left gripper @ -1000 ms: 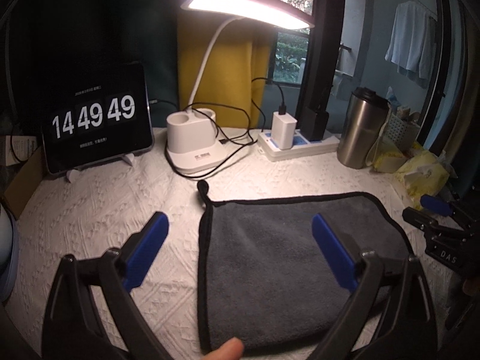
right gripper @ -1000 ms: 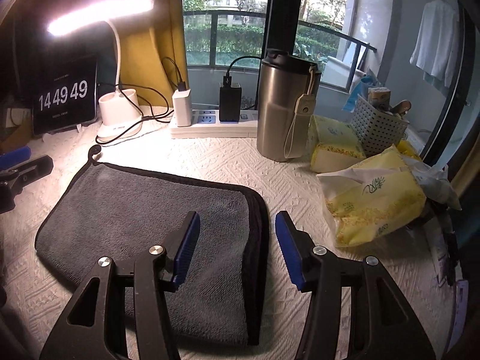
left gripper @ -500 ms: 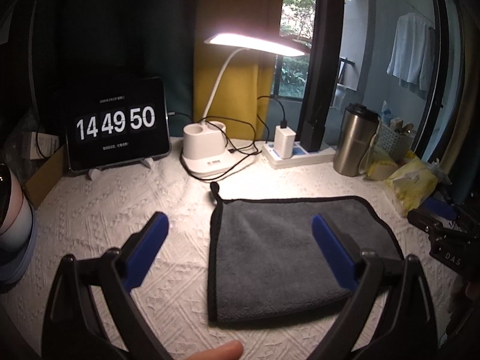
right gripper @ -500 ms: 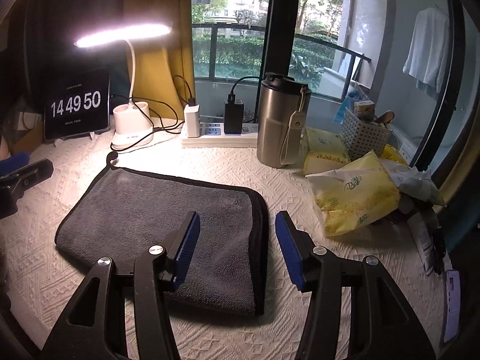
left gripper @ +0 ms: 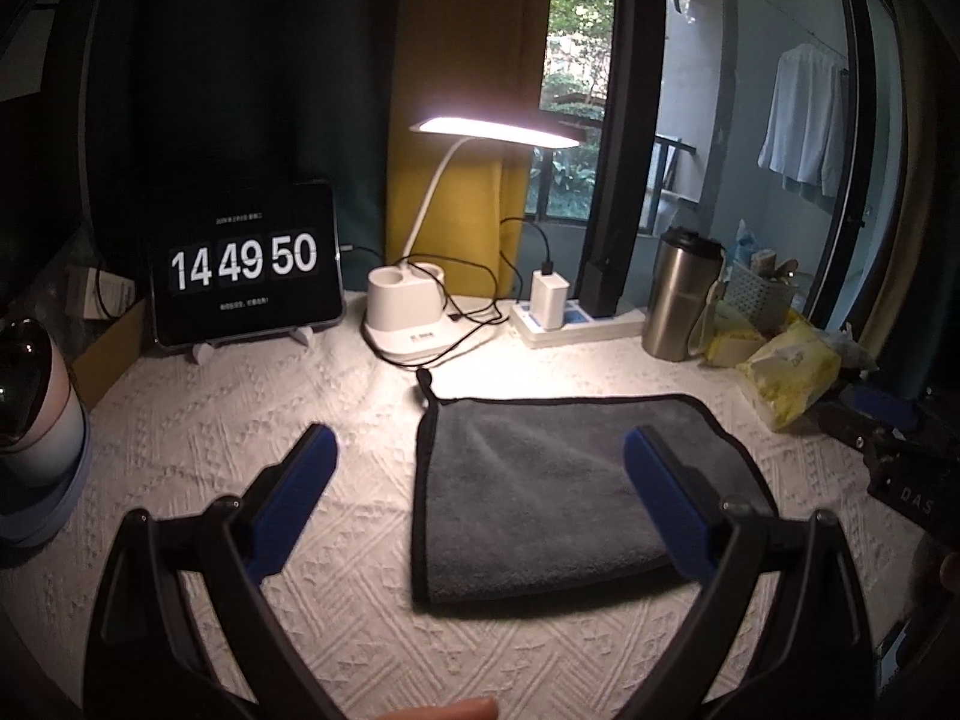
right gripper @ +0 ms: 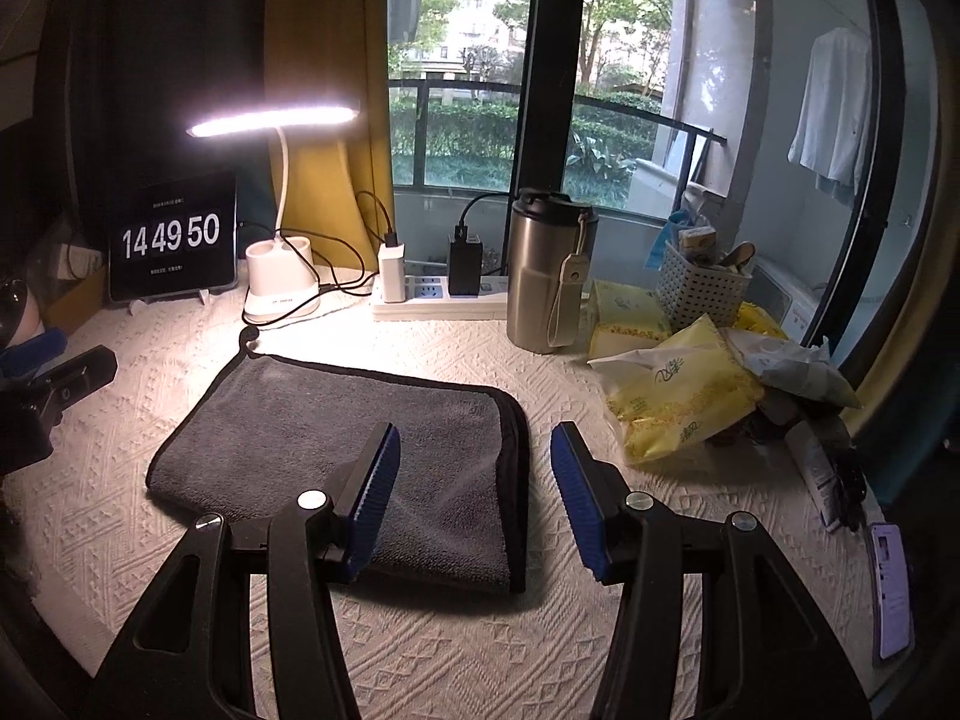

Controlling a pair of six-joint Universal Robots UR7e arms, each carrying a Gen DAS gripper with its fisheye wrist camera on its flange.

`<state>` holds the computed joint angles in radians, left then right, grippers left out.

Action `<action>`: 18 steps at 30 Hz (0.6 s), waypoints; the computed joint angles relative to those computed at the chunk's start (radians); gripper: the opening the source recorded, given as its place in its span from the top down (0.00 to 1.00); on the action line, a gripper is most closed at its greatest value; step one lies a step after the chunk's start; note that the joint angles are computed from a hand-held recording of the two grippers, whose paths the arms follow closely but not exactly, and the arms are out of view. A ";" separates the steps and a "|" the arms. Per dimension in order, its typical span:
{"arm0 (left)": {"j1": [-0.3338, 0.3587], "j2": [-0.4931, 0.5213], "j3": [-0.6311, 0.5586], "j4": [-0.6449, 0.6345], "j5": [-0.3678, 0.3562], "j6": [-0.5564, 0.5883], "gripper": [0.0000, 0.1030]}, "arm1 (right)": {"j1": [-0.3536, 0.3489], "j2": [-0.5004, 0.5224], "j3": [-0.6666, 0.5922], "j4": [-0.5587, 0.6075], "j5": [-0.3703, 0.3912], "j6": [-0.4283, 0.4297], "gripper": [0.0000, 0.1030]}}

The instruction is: Fold towel

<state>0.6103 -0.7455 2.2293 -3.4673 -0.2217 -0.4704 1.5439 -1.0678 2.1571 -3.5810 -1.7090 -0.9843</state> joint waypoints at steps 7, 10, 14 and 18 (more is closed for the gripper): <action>-0.062 0.001 0.041 0.011 0.047 -0.044 0.05 | -0.008 -0.057 0.069 -0.039 0.037 -0.007 0.46; -0.088 -0.013 0.062 0.085 0.072 -0.116 0.05 | -0.012 -0.080 0.095 -0.057 0.052 -0.008 0.46; -0.123 -0.015 0.088 0.074 0.075 -0.128 0.05 | -0.016 -0.107 0.127 -0.080 0.068 -0.011 0.46; -0.161 -0.012 0.110 0.063 0.094 -0.142 0.05 | -0.022 -0.137 0.162 -0.104 0.090 -0.013 0.46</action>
